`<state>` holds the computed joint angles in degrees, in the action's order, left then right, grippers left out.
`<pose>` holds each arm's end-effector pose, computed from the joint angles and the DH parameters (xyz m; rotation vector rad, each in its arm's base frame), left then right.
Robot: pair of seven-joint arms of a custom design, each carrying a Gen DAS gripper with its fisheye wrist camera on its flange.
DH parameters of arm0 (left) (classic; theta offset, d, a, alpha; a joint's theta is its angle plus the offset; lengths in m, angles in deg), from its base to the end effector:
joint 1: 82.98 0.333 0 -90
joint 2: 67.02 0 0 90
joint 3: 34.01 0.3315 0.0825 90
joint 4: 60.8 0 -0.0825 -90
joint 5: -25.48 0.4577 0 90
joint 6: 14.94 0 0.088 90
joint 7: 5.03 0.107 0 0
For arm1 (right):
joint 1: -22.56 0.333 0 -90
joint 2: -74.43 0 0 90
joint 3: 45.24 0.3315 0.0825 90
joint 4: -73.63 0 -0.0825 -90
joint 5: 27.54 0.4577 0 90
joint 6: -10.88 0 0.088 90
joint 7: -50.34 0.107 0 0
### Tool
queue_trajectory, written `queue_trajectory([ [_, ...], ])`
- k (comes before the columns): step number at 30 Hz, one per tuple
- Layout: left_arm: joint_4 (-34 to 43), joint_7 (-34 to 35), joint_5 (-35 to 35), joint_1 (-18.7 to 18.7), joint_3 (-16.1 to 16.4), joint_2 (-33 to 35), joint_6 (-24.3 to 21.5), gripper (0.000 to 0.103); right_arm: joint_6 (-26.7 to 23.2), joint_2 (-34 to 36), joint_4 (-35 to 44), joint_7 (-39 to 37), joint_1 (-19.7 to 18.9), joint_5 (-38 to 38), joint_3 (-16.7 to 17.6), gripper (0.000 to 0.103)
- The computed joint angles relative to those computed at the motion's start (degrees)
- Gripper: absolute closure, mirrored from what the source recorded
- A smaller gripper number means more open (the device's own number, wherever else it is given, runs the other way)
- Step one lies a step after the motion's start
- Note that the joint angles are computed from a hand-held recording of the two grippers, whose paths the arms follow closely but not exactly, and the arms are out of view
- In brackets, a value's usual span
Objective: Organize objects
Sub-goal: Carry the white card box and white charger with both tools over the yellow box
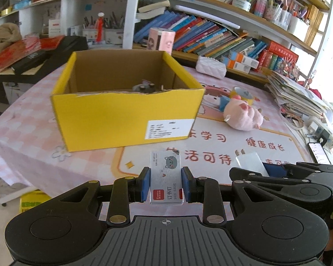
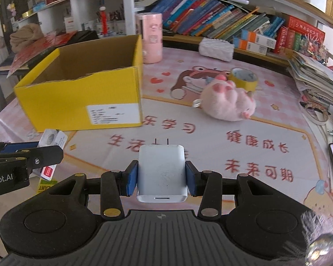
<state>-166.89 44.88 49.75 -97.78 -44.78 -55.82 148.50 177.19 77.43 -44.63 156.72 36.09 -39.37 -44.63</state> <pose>0.6484 -0.3255 0.4939 -1.7327 1.8829 -0.9897 0.6477 0.1758 0.4783 -1.8487 1.6046 -0.6413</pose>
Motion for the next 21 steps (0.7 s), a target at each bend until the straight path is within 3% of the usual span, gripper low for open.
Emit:
queue_trajectory([
  [21,-9.93,-9.19,8.91,3.59,1.01,-8.64,4.59,0.075,2.45,-1.46,-1.42,2.82,2.97,-4.13,2.41,0.062],
])
